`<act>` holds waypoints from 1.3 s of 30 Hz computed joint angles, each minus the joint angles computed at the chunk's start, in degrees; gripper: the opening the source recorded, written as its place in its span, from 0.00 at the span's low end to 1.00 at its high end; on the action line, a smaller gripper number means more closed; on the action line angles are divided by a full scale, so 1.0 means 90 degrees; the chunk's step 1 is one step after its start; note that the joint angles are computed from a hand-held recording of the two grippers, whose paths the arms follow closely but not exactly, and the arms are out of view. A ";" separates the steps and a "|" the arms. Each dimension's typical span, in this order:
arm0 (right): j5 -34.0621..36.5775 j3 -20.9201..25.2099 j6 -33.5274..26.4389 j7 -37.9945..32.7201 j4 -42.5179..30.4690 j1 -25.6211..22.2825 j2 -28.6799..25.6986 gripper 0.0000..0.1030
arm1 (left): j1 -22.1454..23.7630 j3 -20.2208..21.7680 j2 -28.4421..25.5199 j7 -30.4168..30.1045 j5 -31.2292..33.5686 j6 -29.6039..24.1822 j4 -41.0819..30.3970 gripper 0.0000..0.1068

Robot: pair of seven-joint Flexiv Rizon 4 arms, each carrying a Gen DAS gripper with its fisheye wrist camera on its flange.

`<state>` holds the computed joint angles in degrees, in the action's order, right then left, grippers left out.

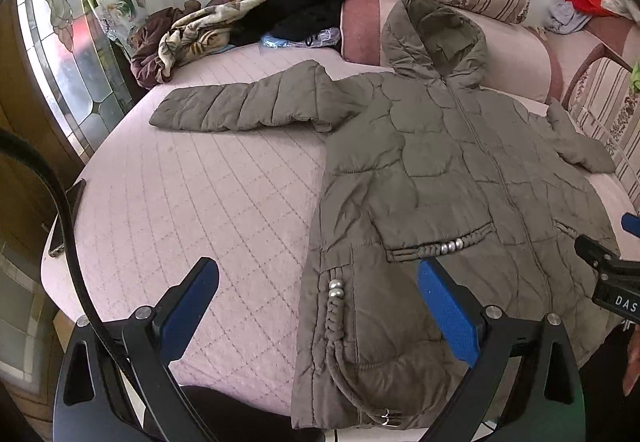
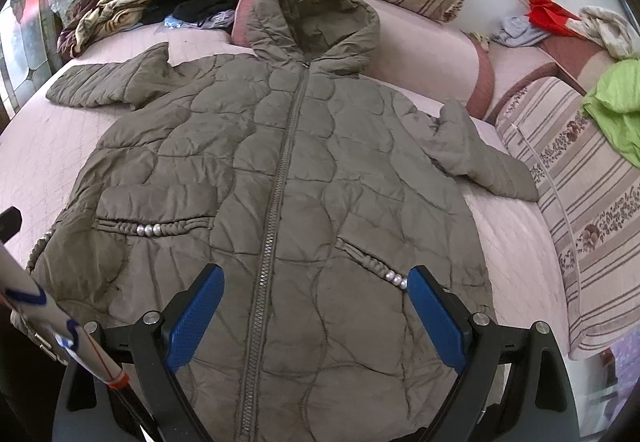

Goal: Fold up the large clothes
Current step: 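Move the left tool along the jacket to the sleeve cuff nearest it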

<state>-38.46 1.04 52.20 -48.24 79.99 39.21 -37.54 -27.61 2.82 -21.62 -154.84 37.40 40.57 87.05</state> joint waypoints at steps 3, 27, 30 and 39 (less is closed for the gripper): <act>0.0143 0.0102 -0.0077 -0.0163 -0.0183 -0.0008 -0.0117 0.92 | 0.0090 -0.0037 0.0004 0.0130 -0.0117 0.0197 0.0115 0.93; 0.0746 0.0072 -0.0675 -0.0839 -0.1147 0.0056 -0.0833 0.92 | 0.0909 0.0270 0.0094 -0.0328 -0.0327 -0.0881 -0.0103 0.93; 0.0852 0.0065 -0.0626 -0.0830 -0.1238 0.0009 -0.0907 0.92 | 0.1114 0.0316 -0.0121 -0.0198 -0.0372 -0.0903 -0.0326 0.93; 0.1106 0.0011 -0.0505 -0.0651 -0.1445 -0.0151 -0.1110 0.92 | 0.1724 0.0650 -0.1003 0.0209 -0.0923 -0.0558 -0.1085 0.93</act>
